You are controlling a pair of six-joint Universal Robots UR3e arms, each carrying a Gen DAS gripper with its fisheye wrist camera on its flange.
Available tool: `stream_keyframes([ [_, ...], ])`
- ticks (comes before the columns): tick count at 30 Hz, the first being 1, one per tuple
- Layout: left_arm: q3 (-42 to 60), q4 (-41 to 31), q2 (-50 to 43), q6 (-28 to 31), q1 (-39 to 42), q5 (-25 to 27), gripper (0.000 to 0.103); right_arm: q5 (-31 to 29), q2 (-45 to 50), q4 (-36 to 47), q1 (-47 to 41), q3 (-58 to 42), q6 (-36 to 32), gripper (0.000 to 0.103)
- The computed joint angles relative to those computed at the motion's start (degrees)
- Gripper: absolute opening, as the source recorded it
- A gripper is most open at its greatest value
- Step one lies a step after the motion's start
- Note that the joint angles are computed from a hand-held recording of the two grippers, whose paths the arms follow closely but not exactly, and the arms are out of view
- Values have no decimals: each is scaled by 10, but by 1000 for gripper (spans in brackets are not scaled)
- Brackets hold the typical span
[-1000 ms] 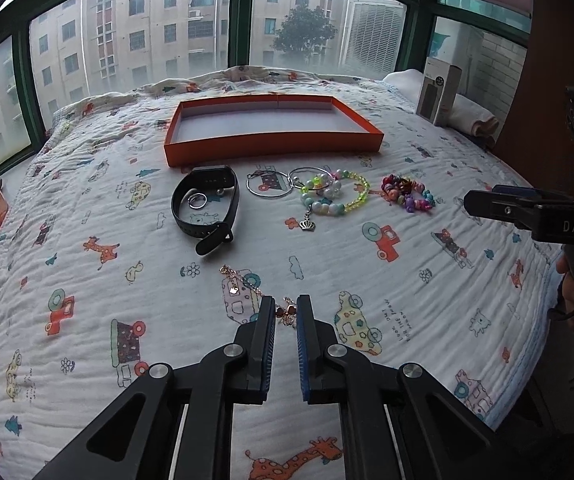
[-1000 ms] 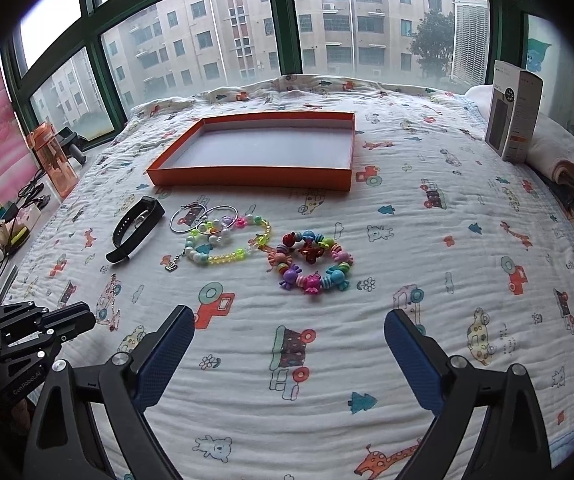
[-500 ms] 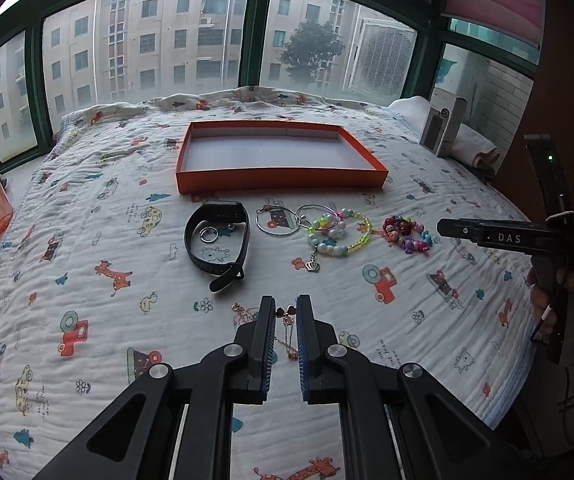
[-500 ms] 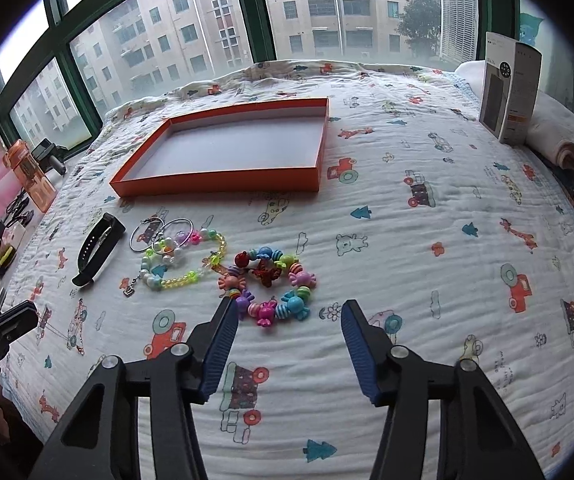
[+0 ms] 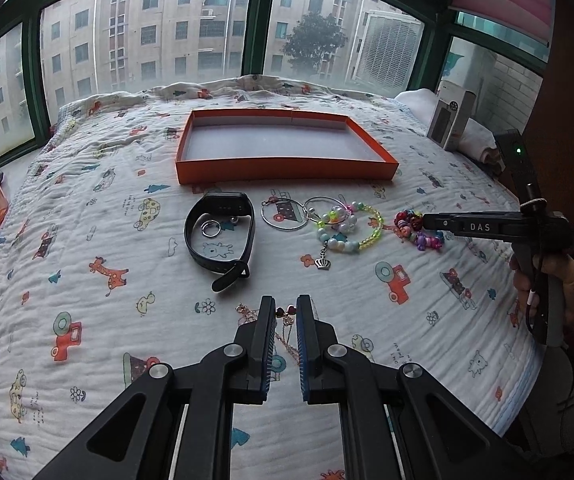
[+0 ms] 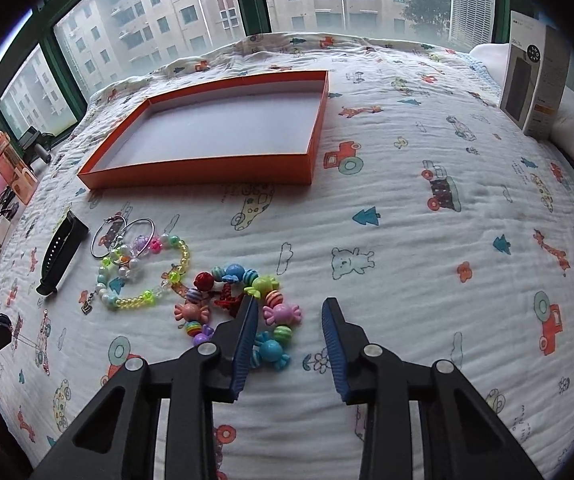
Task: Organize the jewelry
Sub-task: 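Lift the necklace with the left tool while the right tool grasps the candy-bead bracelet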
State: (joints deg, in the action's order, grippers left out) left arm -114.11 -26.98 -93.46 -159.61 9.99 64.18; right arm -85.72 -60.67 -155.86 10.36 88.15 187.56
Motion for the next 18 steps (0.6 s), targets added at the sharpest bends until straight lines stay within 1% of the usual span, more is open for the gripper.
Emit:
stream_keyframes([
  [3,3,4,-4,-1,-2,0,11,-13,5,8,6,-11,-15,36],
  [5,7,4,-8,-3,-2,-1,11,-22,8,12,11,-17,-21,31],
  [7,7,8,-9,-4,-2,-1,11,-15,8,14,11,-18,-28,21],
  [9,7,10,-7,-4,-1,-2,11,-18,11,14,15,-22,-29,21],
  [11,4,13,0,-5,1,-4,11,-25,9,9,21,-19,-30,14],
  [18,-3,13,36,-8,13,-11,11,-41,-29,-27,32,10,-18,14],
])
